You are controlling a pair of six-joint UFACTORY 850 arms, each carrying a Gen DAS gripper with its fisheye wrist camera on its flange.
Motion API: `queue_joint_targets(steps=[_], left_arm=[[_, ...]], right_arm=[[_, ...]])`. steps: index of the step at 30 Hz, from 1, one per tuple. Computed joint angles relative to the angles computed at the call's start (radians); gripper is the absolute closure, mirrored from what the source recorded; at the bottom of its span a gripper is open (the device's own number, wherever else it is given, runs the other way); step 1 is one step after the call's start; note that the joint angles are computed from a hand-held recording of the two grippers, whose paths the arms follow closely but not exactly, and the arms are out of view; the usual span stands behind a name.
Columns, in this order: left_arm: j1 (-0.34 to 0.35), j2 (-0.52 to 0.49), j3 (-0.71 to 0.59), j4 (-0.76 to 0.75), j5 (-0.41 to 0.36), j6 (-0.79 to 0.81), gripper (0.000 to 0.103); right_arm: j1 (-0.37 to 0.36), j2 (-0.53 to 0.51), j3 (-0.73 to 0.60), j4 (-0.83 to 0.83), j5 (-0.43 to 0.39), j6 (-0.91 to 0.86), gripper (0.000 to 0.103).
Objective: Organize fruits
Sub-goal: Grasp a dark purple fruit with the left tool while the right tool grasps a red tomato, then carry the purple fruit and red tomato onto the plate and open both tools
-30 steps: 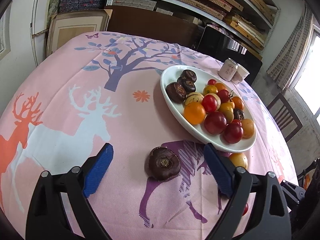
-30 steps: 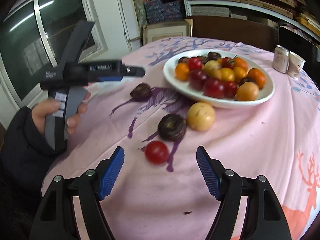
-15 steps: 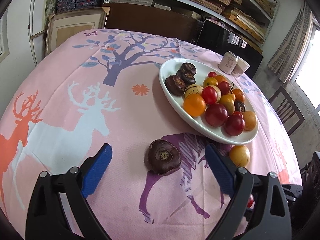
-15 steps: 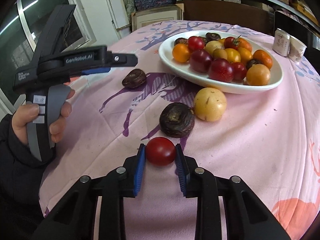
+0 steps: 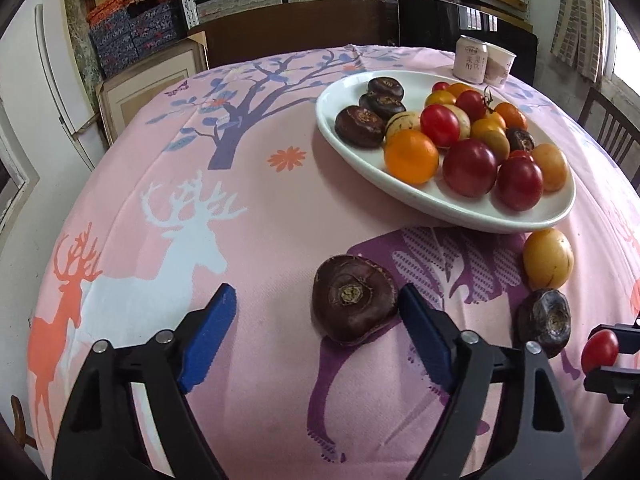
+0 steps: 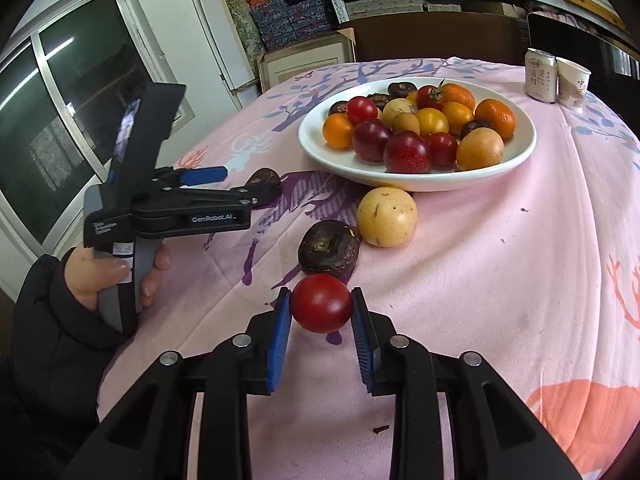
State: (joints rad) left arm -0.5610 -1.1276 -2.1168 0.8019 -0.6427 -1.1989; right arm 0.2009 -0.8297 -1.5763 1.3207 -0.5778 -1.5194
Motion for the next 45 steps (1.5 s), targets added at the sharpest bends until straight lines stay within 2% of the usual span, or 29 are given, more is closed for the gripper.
queue_joint_targets(steps=[4, 6, 8, 19, 26, 28, 29, 30, 36, 45], left_arm=[[-0.005, -0.006, -0.008, -0.010, 0.018, 0.041, 0.046], [-0.007, -0.002, -0.002, -0.012, 0.034, 0.054, 0.057], [-0.007, 0.002, 0.005, -0.019, 0.048, 0.064, 0.061], [-0.009, -0.003, -0.004, -0.023, 0.044, 0.068, 0.062], [-0.009, -0.004, -0.006, -0.020, 0.039, 0.068, 0.061], [-0.010, 0.000, -0.001, -0.012, 0.037, 0.057, 0.062], [-0.012, 0.000, -0.003, -0.004, 0.031, 0.051, 0.062], [-0.014, 0.007, 0.009, 0.013, 0.038, 0.035, 0.062], [-0.018, 0.037, 0.055, 0.087, 0.070, -0.045, 0.062], [-0.011, 0.055, 0.085, 0.112, 0.096, -0.099, 0.062]], right_arm=[[-0.007, -0.009, -0.010, -0.007, -0.022, 0.024, 0.072], [-0.008, -0.011, -0.014, -0.008, -0.028, 0.026, 0.071], [-0.007, -0.010, -0.013, -0.008, -0.031, 0.023, 0.071], [-0.005, -0.011, -0.014, -0.015, -0.025, 0.031, 0.071], [0.010, -0.033, -0.054, -0.156, -0.008, 0.166, 0.065], [0.010, -0.031, -0.048, -0.148, -0.003, 0.155, 0.068], [0.008, -0.028, -0.044, -0.133, -0.003, 0.145, 0.074], [0.006, -0.027, -0.041, -0.117, -0.005, 0.133, 0.075], [0.000, -0.008, -0.012, -0.041, -0.004, 0.051, 0.075], [-0.010, 0.010, 0.019, 0.023, -0.017, -0.020, 0.075]])
